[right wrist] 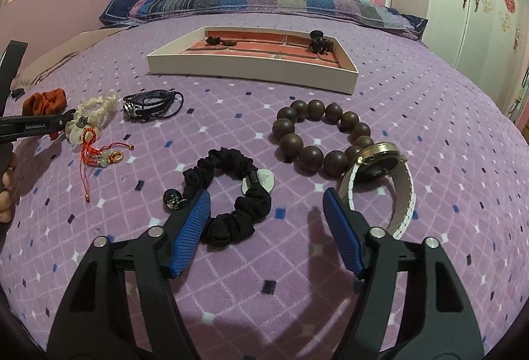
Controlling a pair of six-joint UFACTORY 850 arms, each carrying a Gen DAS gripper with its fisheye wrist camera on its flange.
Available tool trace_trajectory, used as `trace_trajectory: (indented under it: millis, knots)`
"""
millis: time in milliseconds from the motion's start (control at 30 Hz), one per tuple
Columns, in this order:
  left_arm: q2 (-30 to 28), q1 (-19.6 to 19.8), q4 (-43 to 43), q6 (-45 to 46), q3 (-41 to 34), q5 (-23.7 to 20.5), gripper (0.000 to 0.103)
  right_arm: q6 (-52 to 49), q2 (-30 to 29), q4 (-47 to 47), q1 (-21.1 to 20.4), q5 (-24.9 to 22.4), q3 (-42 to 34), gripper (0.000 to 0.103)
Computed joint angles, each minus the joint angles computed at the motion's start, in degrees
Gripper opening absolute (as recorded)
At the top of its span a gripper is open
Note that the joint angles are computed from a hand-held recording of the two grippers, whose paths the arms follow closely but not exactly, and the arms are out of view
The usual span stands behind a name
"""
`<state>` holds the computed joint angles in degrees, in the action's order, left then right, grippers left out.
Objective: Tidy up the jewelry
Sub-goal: 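Close the left gripper on the black beaded hair tie while the right gripper grasps the black scrunchie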
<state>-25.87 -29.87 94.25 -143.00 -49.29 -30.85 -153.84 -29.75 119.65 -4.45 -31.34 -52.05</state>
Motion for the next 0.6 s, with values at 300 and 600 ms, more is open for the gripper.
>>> trace_trajectory:
  millis: [300, 600]
  knots:
    - [0.67, -0.92, 4.58, -1.13, 0.08, 2.90, 0.015, 6.83, -0.71, -6.13, -0.74, -0.42, -1.16, 0.040]
    - [2.19, -1.63, 7.41, -4.59, 1.42, 2.05, 0.009, 7.76, -0.62, -9.05, -0.83, -1.51, -1.00, 0.022]
